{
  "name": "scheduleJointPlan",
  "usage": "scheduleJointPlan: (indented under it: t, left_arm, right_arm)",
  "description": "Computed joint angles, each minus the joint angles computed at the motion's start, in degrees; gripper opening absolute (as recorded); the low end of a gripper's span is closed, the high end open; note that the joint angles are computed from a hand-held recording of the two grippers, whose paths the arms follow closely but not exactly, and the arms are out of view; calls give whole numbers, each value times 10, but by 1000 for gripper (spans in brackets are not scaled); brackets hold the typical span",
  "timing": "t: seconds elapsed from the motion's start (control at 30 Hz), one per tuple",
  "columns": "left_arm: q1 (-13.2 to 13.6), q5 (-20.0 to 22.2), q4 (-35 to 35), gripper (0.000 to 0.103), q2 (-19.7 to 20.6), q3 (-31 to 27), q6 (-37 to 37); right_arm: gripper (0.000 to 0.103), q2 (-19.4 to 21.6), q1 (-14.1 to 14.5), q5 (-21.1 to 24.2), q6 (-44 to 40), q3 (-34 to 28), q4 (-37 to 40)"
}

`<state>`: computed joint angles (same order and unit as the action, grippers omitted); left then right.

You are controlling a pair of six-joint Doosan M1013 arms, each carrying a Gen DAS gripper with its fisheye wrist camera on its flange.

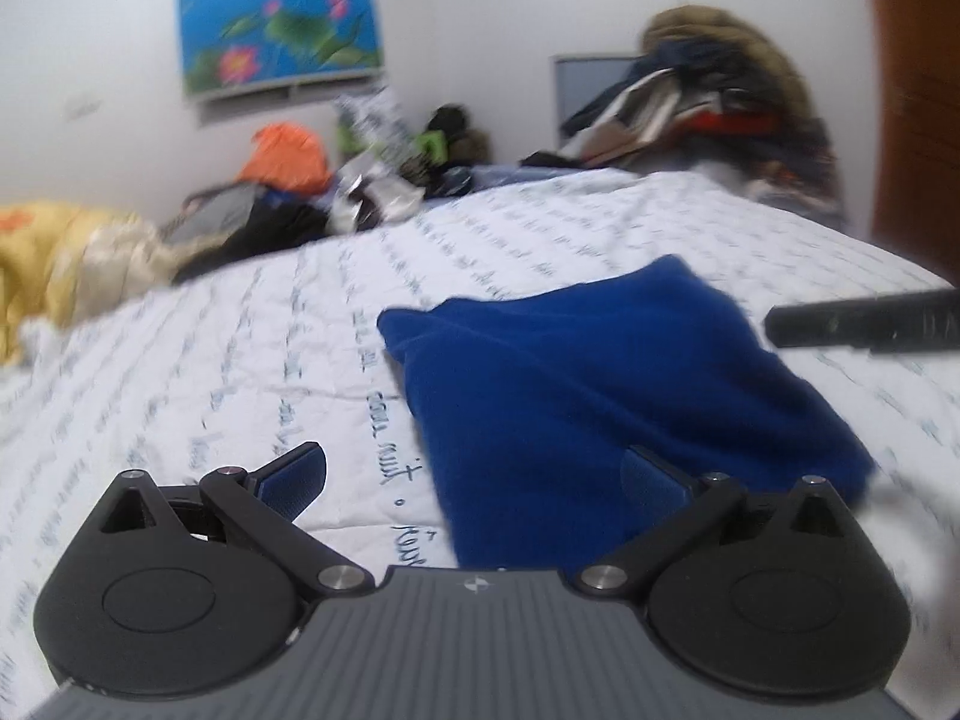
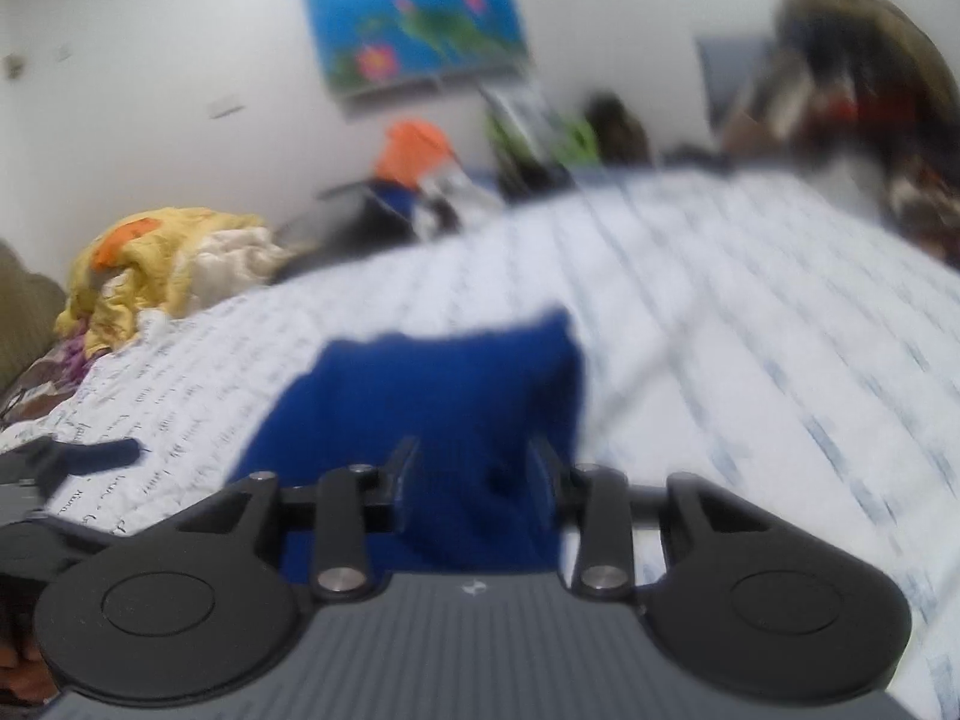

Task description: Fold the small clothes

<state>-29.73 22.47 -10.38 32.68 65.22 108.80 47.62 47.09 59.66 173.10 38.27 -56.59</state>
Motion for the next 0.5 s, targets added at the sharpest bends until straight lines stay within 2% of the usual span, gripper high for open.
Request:
scheduleJointPlan:
  t: [0.1, 0.2, 0.3, 0.33, 0.4, 0.5]
  left_arm:
    - [-4, 26, 32, 103, 13, -18, -57]
    - [-6, 40, 46, 103, 17, -19, -78]
    - [-4, 47, 33, 103, 17, -12, -74]
    - [-4, 48, 30, 103, 17, -10, -73]
    - [-4, 45, 27, 103, 17, -6, -77]
    - [-4, 46, 25, 103, 16, -6, -79]
  right_arm:
    - [37, 33, -11, 15, -64, -57, 41]
    - [37, 64, -17, 67, -98, -106, 66]
    - [36, 47, -20, 49, -51, -63, 57]
    - [37, 48, -19, 57, -52, -64, 58]
    - [46, 49, -20, 73, -58, -65, 68]
    - [50, 24, -23, 35, 5, -13, 70]
